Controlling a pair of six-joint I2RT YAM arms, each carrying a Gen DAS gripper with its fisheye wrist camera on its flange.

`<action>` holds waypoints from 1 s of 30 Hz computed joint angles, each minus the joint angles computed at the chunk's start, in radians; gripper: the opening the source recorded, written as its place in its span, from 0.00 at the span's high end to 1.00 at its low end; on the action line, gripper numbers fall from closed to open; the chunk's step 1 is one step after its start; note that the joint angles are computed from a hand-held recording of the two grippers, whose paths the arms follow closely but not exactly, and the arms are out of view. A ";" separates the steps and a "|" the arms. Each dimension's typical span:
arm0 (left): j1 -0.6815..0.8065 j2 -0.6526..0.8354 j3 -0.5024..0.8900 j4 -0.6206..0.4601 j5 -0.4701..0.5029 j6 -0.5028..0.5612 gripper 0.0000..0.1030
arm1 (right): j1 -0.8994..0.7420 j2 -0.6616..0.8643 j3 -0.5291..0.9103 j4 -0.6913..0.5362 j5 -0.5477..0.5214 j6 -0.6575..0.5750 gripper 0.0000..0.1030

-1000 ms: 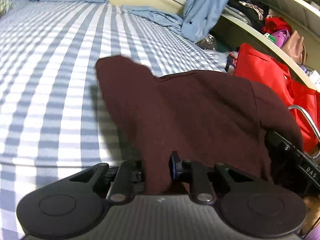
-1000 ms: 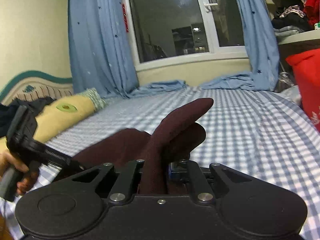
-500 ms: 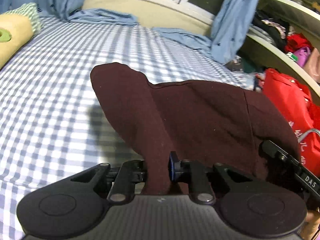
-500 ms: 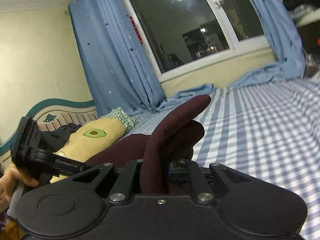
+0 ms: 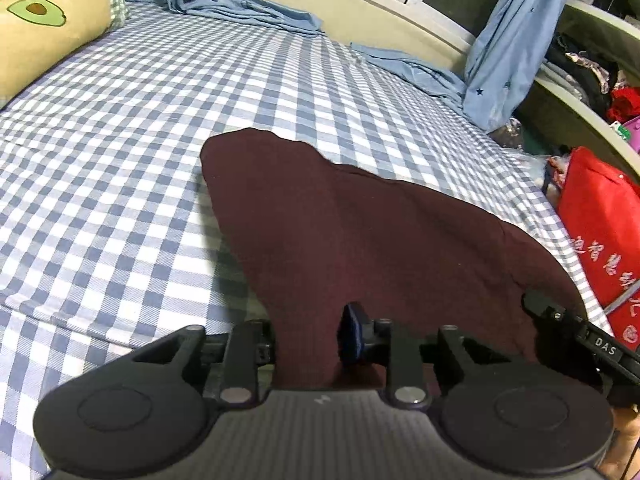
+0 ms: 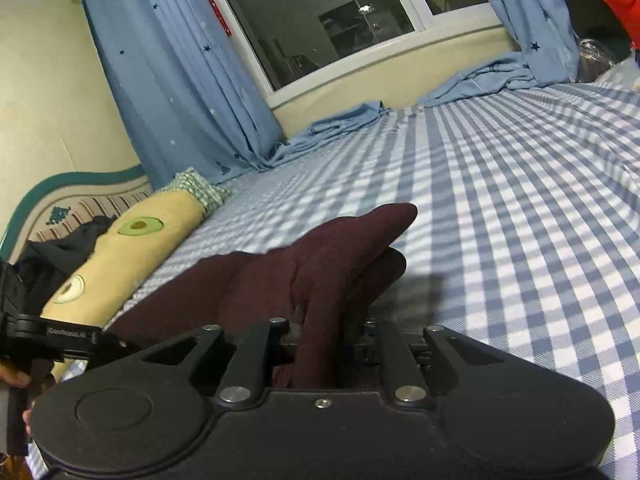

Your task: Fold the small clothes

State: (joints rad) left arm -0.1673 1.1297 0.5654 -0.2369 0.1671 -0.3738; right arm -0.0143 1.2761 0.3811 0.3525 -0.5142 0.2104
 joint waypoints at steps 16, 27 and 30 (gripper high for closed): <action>-0.076 0.003 -0.030 0.027 -0.125 -0.073 0.18 | -0.086 0.105 -0.030 0.071 -0.049 -0.089 0.60; -0.115 -0.139 -0.081 -0.010 -0.262 -0.153 0.01 | -0.069 0.040 -0.025 -0.009 0.064 -0.141 0.26; -0.156 -0.195 -0.094 -0.033 -0.363 -0.154 0.01 | -0.073 0.009 -0.041 -0.013 0.079 -0.153 0.18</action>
